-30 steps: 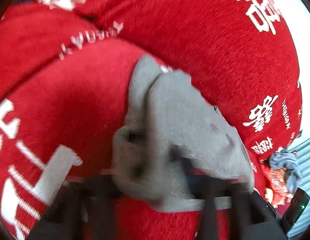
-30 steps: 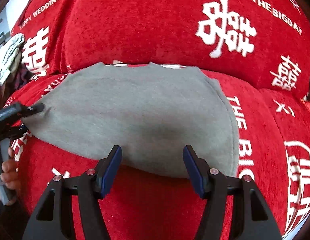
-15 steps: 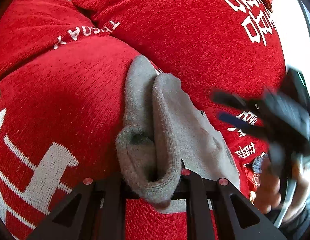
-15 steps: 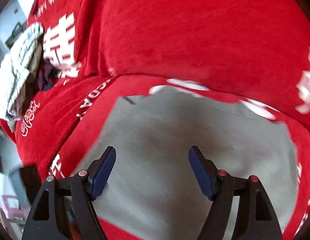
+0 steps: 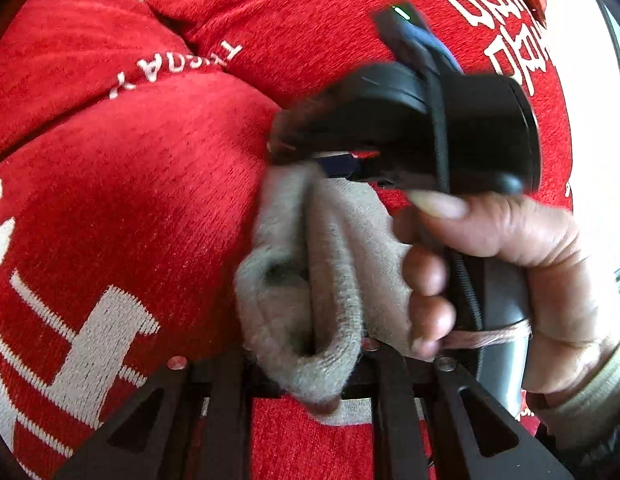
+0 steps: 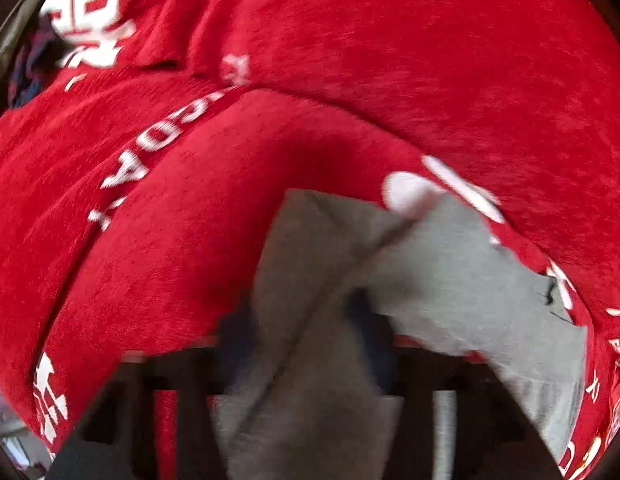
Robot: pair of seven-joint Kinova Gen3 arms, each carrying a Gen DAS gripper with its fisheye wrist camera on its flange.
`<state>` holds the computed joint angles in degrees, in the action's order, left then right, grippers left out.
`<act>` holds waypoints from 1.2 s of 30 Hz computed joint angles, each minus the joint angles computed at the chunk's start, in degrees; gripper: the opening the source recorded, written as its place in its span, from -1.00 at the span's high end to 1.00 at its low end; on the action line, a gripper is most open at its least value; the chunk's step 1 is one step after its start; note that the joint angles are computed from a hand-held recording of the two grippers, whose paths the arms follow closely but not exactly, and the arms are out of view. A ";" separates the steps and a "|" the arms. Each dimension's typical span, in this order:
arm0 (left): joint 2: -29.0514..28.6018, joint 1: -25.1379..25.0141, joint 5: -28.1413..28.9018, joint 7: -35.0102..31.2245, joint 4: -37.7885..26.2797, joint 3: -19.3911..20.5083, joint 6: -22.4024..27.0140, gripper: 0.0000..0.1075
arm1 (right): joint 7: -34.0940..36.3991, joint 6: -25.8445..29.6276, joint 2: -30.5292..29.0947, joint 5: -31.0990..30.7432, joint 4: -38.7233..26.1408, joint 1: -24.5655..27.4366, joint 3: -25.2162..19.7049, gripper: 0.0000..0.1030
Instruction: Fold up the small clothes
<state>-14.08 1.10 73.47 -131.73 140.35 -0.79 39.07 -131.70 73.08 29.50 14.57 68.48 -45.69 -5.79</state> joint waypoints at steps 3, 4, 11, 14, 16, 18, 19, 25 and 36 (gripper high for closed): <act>-4.50 -3.12 -5.70 6.94 -1.53 7.22 -3.47 0.75 | -1.35 -6.99 -5.88 -2.52 7.49 7.96 -6.27 0.61; -5.83 -4.57 -7.73 9.27 -2.13 9.87 -4.13 0.75 | -1.98 -9.32 -7.60 -2.05 9.91 10.48 -8.92 0.62; -14.27 -16.06 -23.04 25.57 -8.97 25.47 -0.40 0.80 | 7.30 -24.50 -18.23 -15.13 23.05 16.36 -5.20 0.63; -15.12 -16.00 -30.03 32.19 -12.67 29.38 0.10 0.80 | 11.74 -24.66 -19.62 -19.67 22.97 18.33 -4.38 0.63; -13.81 -14.35 -34.57 36.85 -15.00 30.88 -0.12 0.80 | 14.30 -24.50 -20.97 -22.52 23.76 20.19 -4.31 0.63; -13.05 -13.33 -38.83 41.51 -16.95 32.76 -0.37 0.80 | 16.53 -25.07 -22.08 -25.03 24.84 21.83 -4.05 0.63; -12.75 -12.98 -41.01 43.84 -18.17 33.77 -0.07 0.80 | 17.80 -25.35 -22.86 -26.50 25.54 22.73 -3.90 0.63; -9.98 -8.67 -54.45 57.82 -23.70 38.92 1.00 0.80 | 25.53 -26.51 -26.90 -34.92 29.36 27.27 -2.46 0.64; -3.70 -11.48 -72.90 75.87 -32.27 57.08 4.43 0.80 | 41.78 -22.26 -31.94 -45.99 33.67 33.60 2.90 0.64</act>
<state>-17.78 -10.38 0.57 -55.86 108.09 56.29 43.50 -89.92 50.83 -2.44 -31.42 102.15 -12.08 -2.89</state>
